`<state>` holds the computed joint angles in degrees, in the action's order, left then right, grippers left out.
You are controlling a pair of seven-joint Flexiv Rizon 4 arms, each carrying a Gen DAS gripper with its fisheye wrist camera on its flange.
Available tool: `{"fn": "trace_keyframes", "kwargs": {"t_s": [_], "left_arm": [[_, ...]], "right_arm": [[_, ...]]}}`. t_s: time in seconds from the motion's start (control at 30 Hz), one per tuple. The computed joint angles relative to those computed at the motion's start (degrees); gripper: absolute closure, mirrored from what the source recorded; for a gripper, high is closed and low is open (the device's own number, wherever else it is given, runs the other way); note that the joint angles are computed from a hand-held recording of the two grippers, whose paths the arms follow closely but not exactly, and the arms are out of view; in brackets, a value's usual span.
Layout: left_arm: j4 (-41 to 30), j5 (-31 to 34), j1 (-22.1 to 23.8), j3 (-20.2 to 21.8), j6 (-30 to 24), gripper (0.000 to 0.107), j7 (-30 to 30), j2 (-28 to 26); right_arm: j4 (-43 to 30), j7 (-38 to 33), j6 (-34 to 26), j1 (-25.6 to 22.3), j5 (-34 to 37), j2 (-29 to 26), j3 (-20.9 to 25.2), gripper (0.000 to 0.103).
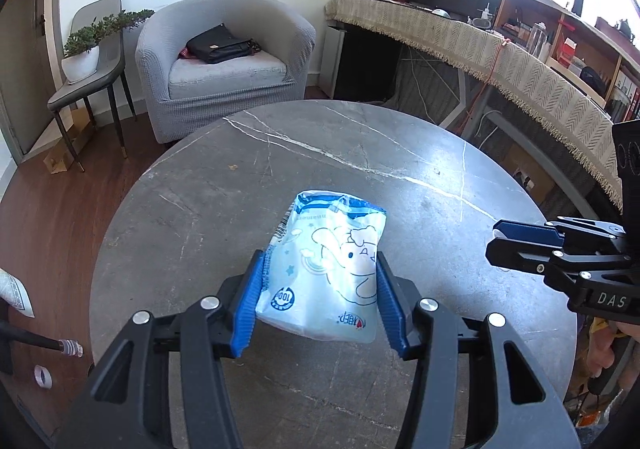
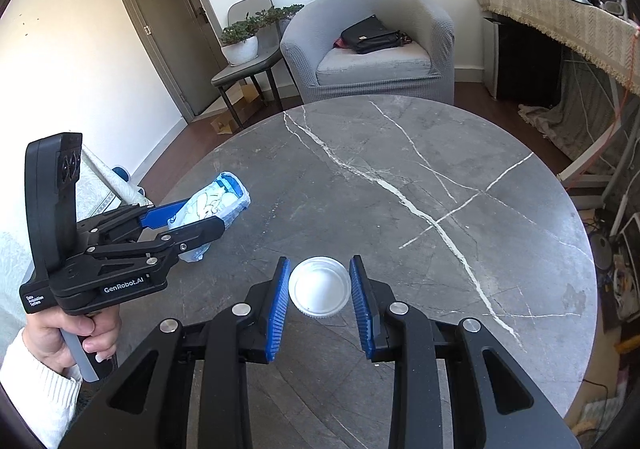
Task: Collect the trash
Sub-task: 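Carry the package over the green bin while the right tool carries the lid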
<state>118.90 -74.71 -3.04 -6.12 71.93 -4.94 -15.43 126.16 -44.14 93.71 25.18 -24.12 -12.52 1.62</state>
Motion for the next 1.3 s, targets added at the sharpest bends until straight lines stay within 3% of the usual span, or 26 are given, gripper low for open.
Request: {"fn": "trace_keyframes", "kwargs": {"t_s": [0.57, 1.3], "left_arm": [[1.29, -1.45, 2.82, 3.57, -1.51, 0.052, 1.64, 3.79], [2.01, -1.02, 10.40, 7.48, -2.13, 0.052, 2.25, 4.16]], "right_arm": [[-5.31, 0.83, -1.39, 3.68, -1.81, -3.31, 0.42, 0.073], [-19.09, -4.97, -7.93, 7.37, -0.03, -12.61, 5.20, 0.073]]}}
